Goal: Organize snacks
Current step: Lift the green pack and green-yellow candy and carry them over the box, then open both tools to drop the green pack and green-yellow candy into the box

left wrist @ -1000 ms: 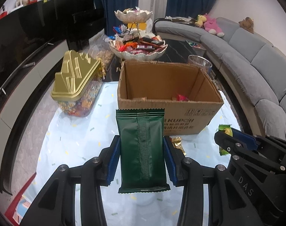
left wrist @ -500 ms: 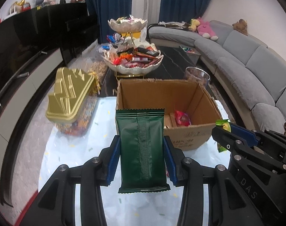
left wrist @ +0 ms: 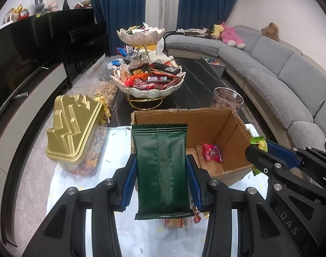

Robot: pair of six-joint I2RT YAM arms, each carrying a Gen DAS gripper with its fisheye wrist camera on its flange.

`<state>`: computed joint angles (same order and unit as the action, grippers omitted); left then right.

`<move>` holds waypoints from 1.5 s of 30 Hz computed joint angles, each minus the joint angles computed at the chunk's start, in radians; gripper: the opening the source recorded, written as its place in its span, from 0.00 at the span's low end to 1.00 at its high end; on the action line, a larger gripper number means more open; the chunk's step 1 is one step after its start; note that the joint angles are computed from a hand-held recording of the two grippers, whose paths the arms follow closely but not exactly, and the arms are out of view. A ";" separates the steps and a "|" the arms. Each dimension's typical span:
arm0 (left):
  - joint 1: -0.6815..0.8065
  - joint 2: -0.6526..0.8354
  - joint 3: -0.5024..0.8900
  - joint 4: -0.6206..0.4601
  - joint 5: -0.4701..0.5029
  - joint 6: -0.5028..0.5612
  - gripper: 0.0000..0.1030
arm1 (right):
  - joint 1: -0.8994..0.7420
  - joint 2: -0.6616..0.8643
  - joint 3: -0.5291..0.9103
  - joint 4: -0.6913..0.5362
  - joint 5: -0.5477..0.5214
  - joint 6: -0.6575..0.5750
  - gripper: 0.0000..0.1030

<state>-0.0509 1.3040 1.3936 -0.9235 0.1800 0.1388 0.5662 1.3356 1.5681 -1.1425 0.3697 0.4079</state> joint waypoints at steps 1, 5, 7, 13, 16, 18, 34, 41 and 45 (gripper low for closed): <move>-0.004 0.013 0.010 0.004 -0.001 -0.002 0.43 | -0.009 0.005 0.000 0.008 -0.005 -0.006 0.20; -0.008 0.054 0.028 0.025 0.010 0.002 0.43 | -0.041 0.025 0.001 0.039 -0.022 -0.032 0.20; -0.010 0.073 0.032 0.040 0.010 0.005 0.43 | -0.052 0.033 0.000 0.051 -0.029 -0.042 0.20; -0.010 0.119 0.036 0.082 0.010 0.014 0.43 | -0.079 0.053 -0.010 0.082 -0.043 -0.064 0.20; -0.007 0.141 0.034 0.095 0.016 0.015 0.43 | -0.090 0.064 -0.018 0.100 -0.052 -0.071 0.20; -0.003 0.155 0.034 0.099 0.020 0.016 0.43 | -0.094 0.076 -0.020 0.109 -0.055 -0.073 0.20; 0.007 0.180 0.025 0.109 0.045 0.031 0.44 | -0.116 0.099 -0.037 0.145 -0.061 -0.100 0.22; 0.012 0.156 0.018 0.102 0.025 0.048 0.60 | -0.090 0.085 -0.034 0.120 -0.008 -0.083 0.59; 0.023 0.143 0.026 0.086 0.026 0.049 0.67 | -0.085 0.073 -0.035 0.105 0.002 -0.065 0.62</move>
